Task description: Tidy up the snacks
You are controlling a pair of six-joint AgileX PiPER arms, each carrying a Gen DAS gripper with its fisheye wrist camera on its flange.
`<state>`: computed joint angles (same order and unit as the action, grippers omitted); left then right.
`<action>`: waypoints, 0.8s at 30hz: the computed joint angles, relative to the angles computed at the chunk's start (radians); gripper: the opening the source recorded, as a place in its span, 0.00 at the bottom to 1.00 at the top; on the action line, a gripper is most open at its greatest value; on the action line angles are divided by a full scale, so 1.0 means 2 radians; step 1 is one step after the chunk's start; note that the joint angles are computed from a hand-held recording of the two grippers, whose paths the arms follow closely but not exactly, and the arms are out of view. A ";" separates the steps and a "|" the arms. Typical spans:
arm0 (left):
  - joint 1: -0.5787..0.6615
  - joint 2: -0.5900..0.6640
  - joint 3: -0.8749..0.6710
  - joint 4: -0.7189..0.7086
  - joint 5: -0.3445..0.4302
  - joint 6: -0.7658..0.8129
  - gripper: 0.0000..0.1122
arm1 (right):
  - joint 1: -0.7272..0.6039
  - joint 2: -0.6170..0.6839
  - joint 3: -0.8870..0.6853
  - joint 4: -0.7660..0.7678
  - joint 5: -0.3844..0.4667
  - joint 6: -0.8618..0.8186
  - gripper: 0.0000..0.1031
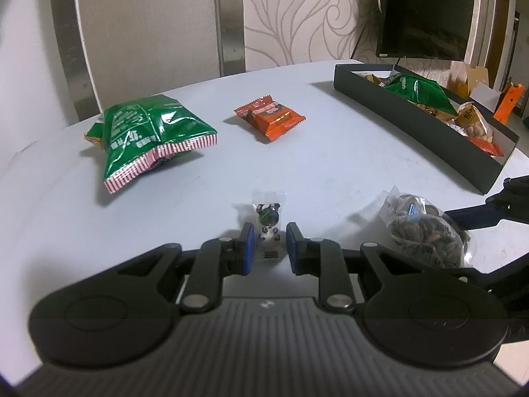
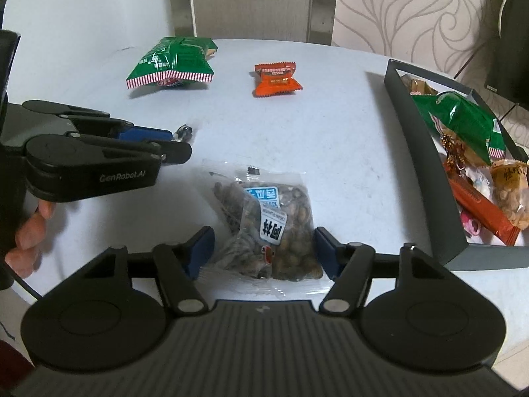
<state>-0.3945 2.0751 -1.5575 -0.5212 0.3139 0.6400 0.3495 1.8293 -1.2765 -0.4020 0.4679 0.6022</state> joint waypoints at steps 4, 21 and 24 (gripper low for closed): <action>0.000 0.001 -0.002 -0.004 0.003 0.005 0.23 | 0.004 0.004 -0.005 0.000 0.002 -0.001 0.66; 0.006 -0.007 0.012 -0.019 0.000 0.029 0.28 | 0.003 0.043 -0.074 0.051 0.040 -0.059 0.61; 0.005 -0.005 0.011 -0.012 -0.003 0.021 0.28 | 0.004 0.039 -0.065 0.042 0.033 -0.051 0.59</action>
<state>-0.3847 2.0643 -1.5353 -0.5455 0.3074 0.6827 0.3566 1.9075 -1.4075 -0.3181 0.5331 0.4995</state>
